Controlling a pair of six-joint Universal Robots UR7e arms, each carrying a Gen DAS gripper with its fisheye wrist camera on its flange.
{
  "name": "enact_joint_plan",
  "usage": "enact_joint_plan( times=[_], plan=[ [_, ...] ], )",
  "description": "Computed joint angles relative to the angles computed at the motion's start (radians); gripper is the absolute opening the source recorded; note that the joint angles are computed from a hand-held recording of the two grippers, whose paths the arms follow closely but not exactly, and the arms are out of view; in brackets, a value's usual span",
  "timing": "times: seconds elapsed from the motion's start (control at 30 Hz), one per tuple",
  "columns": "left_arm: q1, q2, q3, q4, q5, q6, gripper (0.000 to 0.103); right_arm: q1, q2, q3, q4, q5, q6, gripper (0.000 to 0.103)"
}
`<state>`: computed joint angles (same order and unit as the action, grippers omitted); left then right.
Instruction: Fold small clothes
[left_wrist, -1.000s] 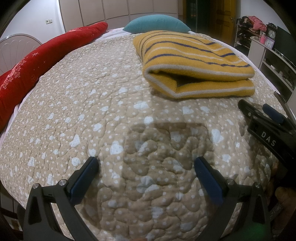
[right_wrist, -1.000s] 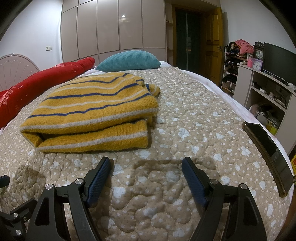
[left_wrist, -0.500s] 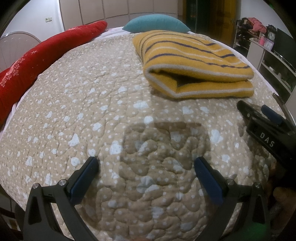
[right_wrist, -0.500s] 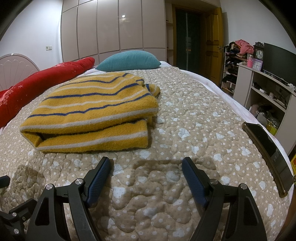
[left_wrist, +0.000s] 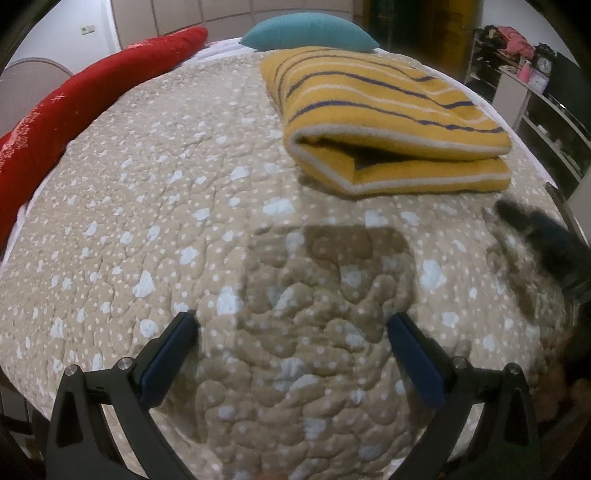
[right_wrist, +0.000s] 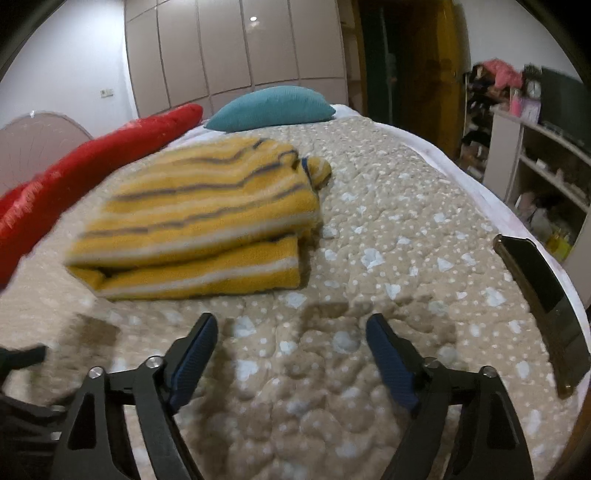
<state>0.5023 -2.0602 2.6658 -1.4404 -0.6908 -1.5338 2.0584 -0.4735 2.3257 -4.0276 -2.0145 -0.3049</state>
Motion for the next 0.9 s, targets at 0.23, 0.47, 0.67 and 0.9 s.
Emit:
enact_joint_plan(
  times=[0.23, 0.47, 0.67, 0.9],
  plan=[
    [0.044, 0.002, -0.007, -0.089, 0.024, 0.107, 0.103, 0.089, -0.18, -0.101, 0.264, 0.02, -0.024, 0.073],
    [-0.083, -0.262, -0.035, 0.204, 0.0, 0.03, 0.103, 0.118, -0.113, -0.413, 0.754, 0.16, 0.034, 0.031],
    [-0.073, -0.395, -0.076, 0.339, 0.049, -0.035, 0.103, -0.018, 0.018, -0.68, 1.108, 0.595, 0.28, 0.032],
    [-0.1, -0.428, -0.087, 0.417, 0.031, -0.107, 0.103, -0.137, 0.056, -0.672, 1.188, 0.773, 0.295, 0.005]
  ],
)
